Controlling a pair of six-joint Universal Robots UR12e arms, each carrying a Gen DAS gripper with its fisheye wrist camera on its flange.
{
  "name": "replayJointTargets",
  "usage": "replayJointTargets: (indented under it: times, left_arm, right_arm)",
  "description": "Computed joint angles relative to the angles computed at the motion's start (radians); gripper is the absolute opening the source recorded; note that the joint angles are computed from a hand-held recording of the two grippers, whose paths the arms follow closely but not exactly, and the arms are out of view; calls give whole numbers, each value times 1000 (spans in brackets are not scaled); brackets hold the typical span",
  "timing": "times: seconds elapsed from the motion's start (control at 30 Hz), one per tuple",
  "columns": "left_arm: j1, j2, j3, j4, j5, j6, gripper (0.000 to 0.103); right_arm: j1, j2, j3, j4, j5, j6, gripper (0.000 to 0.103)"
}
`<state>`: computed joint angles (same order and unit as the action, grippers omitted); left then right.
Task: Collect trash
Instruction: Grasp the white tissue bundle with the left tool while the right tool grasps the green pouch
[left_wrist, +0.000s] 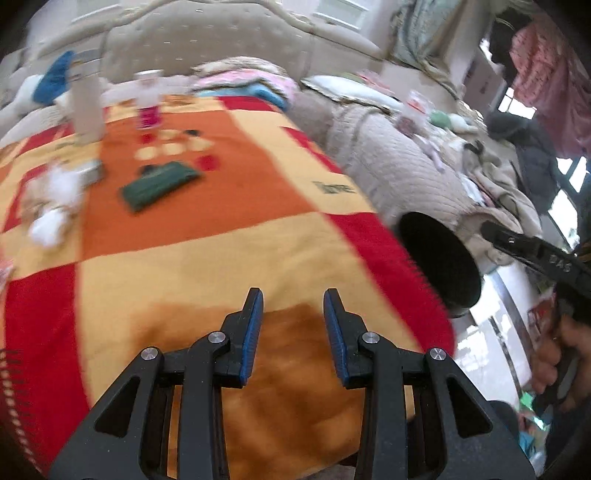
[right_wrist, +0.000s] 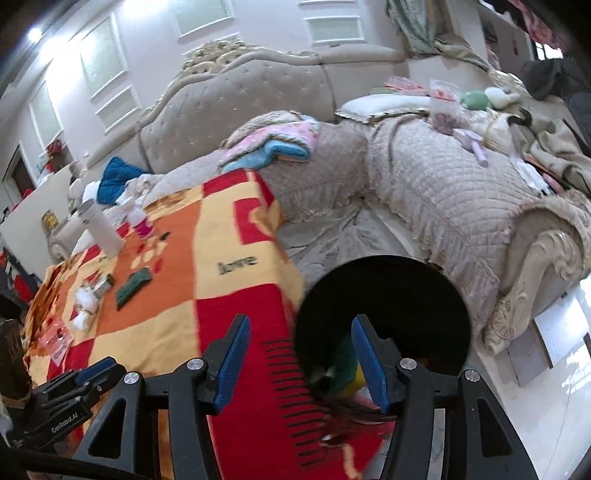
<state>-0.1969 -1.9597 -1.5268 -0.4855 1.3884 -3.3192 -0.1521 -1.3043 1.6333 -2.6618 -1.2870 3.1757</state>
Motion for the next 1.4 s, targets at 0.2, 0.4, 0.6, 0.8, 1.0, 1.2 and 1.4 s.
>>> replayJointTargets:
  times: [0.2, 0.4, 0.6, 0.8, 1.0, 1.2, 1.4]
  left_arm:
    - [85, 65, -101, 53, 82, -41, 56]
    - [146, 43, -67, 41, 171, -92, 59]
    - [163, -20, 13, -12, 169, -72, 59]
    - [168, -44, 22, -15, 137, -110, 23]
    - [159, 15, -77, 90, 122, -126, 22]
    - [140, 51, -160, 188, 229, -123, 22]
    - [167, 47, -174, 197, 154, -150, 22]
  right_arm:
    - [66, 26, -20, 36, 42, -73, 58]
    - [132, 69, -48, 96, 79, -135, 58]
    - [171, 97, -83, 124, 85, -198, 58]
    - [186, 133, -138, 144, 104, -203, 58]
    - [206, 195, -222, 157, 135, -179, 58]
    - [229, 307, -379, 265, 248, -81, 59]
    - [266, 394, -506, 305, 164, 49, 68]
